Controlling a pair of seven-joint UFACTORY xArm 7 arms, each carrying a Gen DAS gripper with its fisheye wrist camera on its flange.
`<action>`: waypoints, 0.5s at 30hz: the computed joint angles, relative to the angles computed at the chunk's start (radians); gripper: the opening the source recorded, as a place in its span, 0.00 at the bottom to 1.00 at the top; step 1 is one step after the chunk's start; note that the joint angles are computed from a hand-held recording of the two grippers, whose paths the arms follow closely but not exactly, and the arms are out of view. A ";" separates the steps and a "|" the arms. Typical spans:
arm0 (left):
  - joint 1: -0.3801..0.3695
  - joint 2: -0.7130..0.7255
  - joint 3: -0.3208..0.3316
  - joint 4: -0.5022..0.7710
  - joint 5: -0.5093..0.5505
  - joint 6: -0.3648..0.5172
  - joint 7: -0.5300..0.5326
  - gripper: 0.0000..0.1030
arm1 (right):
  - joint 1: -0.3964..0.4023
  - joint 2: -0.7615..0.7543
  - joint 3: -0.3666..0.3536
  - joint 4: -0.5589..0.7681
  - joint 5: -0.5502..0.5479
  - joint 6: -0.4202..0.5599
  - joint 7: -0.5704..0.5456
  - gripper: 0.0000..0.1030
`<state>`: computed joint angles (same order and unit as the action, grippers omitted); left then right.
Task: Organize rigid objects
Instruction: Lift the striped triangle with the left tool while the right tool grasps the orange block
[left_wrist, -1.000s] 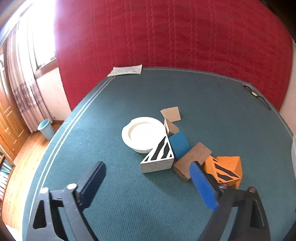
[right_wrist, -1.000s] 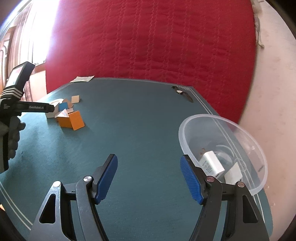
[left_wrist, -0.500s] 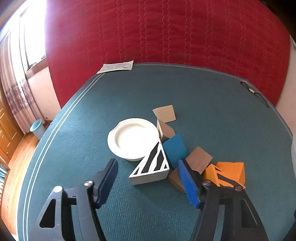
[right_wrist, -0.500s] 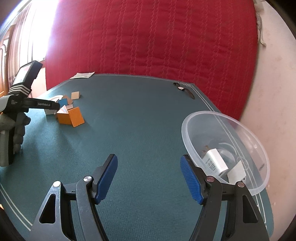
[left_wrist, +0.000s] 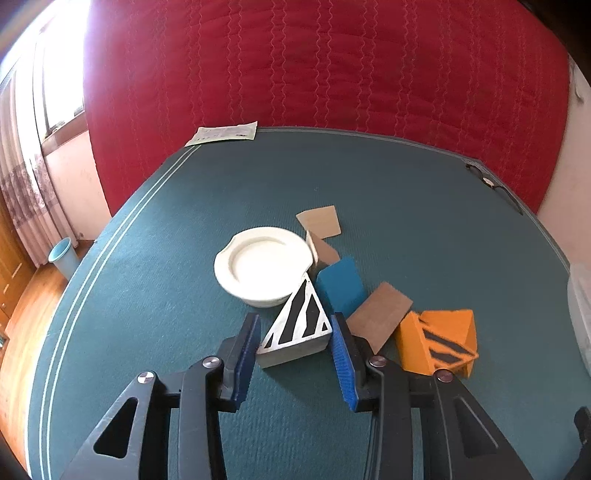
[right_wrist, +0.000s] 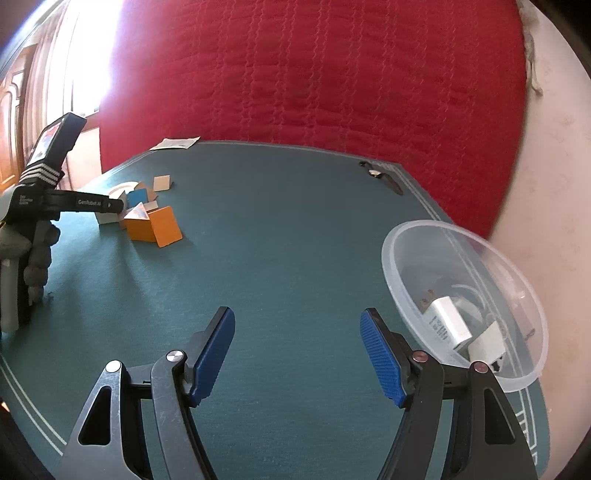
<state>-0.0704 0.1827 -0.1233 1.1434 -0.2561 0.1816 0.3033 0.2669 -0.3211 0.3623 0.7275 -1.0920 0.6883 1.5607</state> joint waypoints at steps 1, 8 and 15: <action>0.004 -0.005 -0.003 -0.005 -0.004 0.001 0.009 0.39 | 0.001 0.000 -0.007 -0.001 0.007 -0.012 -0.003 0.69; 0.033 -0.064 -0.006 -0.074 -0.080 0.001 0.121 0.39 | -0.027 0.067 -0.058 0.038 0.092 -0.195 -0.045 0.69; 0.033 -0.113 0.009 -0.122 -0.221 0.023 0.257 0.39 | -0.003 0.248 -0.082 0.239 0.055 -0.208 -0.108 0.69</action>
